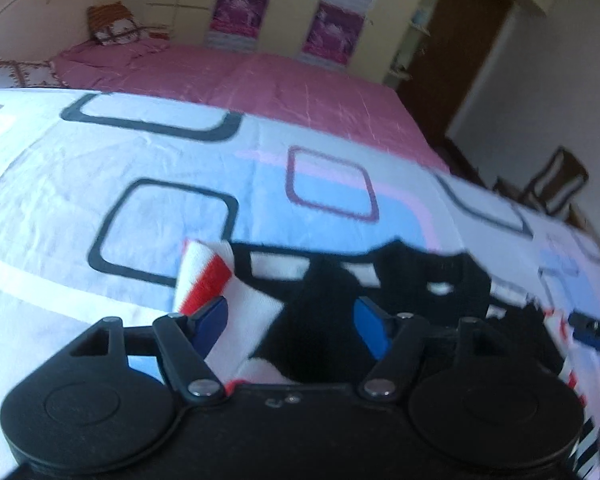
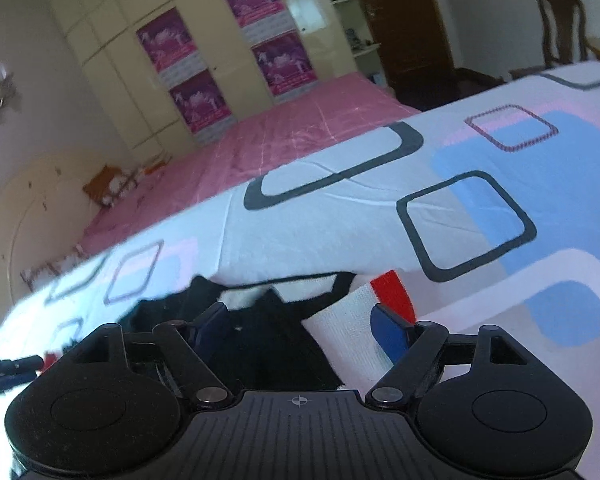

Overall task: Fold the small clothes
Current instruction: 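Lift the hem with both tools and fold it over onto the collar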

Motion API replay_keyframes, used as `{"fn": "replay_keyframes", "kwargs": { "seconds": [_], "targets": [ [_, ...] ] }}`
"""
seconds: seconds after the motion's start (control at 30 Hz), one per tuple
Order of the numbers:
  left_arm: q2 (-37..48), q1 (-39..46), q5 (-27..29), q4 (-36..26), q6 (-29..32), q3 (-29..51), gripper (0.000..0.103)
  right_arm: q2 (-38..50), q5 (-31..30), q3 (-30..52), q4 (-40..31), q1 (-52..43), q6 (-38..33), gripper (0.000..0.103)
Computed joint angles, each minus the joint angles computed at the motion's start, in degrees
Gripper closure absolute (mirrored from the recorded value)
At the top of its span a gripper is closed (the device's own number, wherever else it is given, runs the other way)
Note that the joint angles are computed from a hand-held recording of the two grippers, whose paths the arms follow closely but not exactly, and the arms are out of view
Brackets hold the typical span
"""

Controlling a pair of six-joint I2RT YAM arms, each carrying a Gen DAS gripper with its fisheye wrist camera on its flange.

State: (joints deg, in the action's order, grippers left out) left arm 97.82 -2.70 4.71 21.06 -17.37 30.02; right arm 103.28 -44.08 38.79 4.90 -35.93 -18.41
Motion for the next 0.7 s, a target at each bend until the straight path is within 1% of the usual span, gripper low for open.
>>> {"fn": "replay_keyframes", "kwargs": {
  "seconds": [0.03,0.1,0.13,0.17,0.2,0.23,0.3,0.33,0.37,0.4,0.43,0.5,0.53,0.57,0.6,0.7],
  "targets": [
    [1.35,-0.7,-0.61,-0.23,0.19,0.74,0.04,0.37,0.42,-0.01,-0.15,0.51,-0.98,0.025],
    [4.22,-1.89,-2.54,0.45,0.72,1.92,0.042,1.07,1.89,-0.54,0.89,1.94,-2.41,0.025],
    [5.4,-2.62,-4.08,1.02,1.32,2.38,0.043,1.41,2.55,-0.83,1.44,2.51,-3.2,0.026],
    [6.37,-3.1,-5.27,1.7,2.28,2.69,0.044,1.95,3.3,-0.75,1.61,3.09,-3.96,0.029],
    [7.23,-3.86,-6.79,2.07,3.55,3.12,0.044,2.77,4.02,-0.16,1.07,3.7,-4.76,0.043],
    [7.94,-4.47,-7.82,2.27,4.57,3.54,0.046,3.55,4.48,0.51,0.35,4.24,-5.42,0.052],
    [8.47,-5.21,-9.16,2.58,6.41,3.82,0.056,4.54,5.77,0.69,1.44,5.27,-6.42,0.053],
    [8.5,-5.55,-9.48,2.79,7.26,3.73,0.067,4.67,6.35,0.49,2.0,5.71,-7.12,0.053],
    [8.34,-5.75,-9.68,2.92,7.77,3.59,0.076,4.81,6.85,0.42,2.28,6.13,-7.82,0.055],
    [8.14,-5.99,-9.78,3.39,8.3,3.23,0.082,4.77,7.32,0.16,2.51,6.58,-9.12,0.071],
    [8.03,-6.05,-9.18,3.54,8.72,3.11,0.094,4.51,8.31,-0.18,2.51,7.1,-10.56,0.083],
    [7.76,-6.5,-9.58,4.62,9.02,2.4,0.095,4.27,9.08,-0.87,3.46,7.46,-12.25,0.084],
    [7.61,-6.6,-9.39,5.57,9.28,1.86,0.095,4.24,8.88,-0.69,3.0,7.3,-12.81,0.094],
    [7.17,-6.55,-8.94,6.55,9.23,1.1,0.095,4.27,8.08,-0.17,1.83,6.89,-13.62,0.1],
    [7.05,-6.54,-8.93,7.54,9.07,0.72,0.095,4.19,7.32,0.13,1.1,6.66,-13.89,0.099],
    [4.91,-6.5,-9.35,10.7,8.26,-1.41,0.096,2.52,5.68,-1.72,4.1,5.92,-13.35,0.099]
  ]
}}
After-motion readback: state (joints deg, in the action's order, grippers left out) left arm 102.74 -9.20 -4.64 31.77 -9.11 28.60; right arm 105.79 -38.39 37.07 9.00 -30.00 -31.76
